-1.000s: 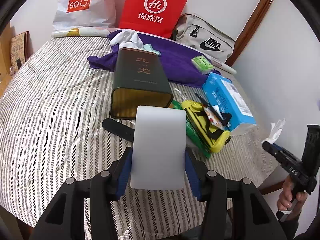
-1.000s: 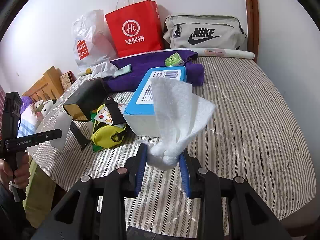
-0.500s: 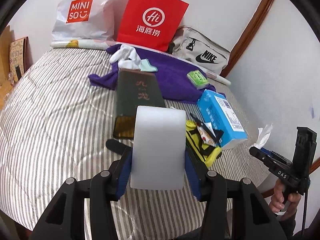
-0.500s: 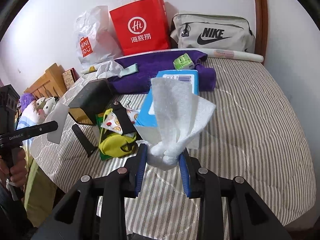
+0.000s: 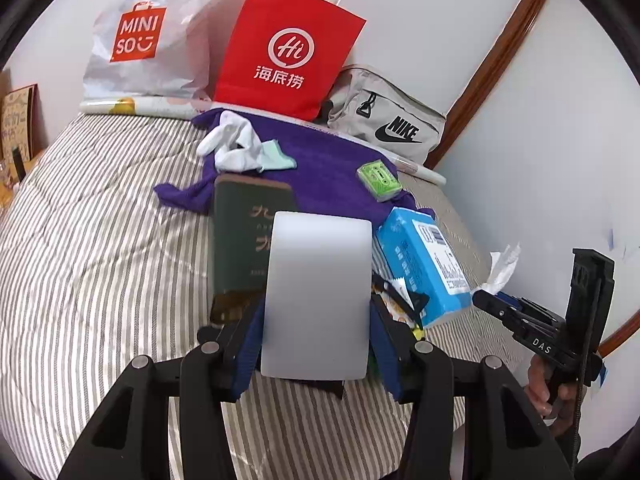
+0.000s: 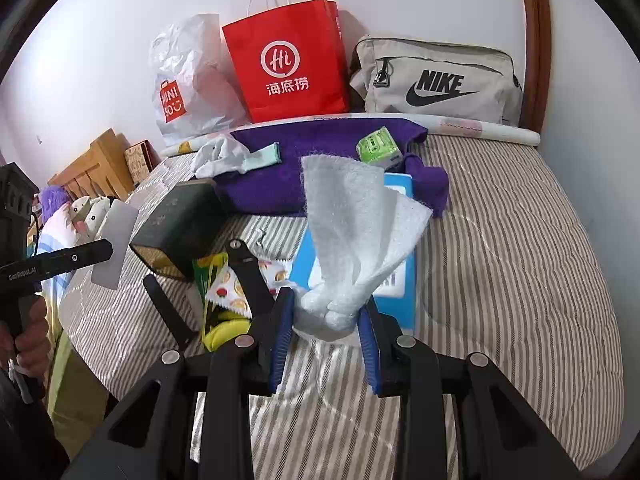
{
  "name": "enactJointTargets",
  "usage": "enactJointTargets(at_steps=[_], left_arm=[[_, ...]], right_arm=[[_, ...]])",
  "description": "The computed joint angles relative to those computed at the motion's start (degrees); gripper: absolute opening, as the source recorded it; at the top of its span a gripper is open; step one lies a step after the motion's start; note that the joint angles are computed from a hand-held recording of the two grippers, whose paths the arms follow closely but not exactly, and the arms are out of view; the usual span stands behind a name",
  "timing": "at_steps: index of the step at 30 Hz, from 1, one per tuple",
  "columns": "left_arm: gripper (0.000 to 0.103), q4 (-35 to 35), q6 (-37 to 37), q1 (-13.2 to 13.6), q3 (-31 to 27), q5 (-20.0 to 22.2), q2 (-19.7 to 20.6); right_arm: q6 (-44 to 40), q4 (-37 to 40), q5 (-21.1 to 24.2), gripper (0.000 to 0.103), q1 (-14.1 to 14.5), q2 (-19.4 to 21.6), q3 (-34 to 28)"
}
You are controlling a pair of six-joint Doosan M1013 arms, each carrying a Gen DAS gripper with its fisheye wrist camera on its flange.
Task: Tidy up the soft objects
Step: 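Lift the sponge block with the left tool while the right tool lifts the tissue toward the towel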
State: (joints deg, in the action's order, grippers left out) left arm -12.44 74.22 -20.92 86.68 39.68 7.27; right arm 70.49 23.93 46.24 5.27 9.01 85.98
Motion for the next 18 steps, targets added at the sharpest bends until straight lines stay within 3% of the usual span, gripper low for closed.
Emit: enactJointTargets(at_steps=[18], left_arm=[[0.049,-3.37,4.9,0.76,-4.98,2.93,3.9]], right_arm=[[2.81,-0.52,0.03,0.032,0.2,2.79,-3.71]])
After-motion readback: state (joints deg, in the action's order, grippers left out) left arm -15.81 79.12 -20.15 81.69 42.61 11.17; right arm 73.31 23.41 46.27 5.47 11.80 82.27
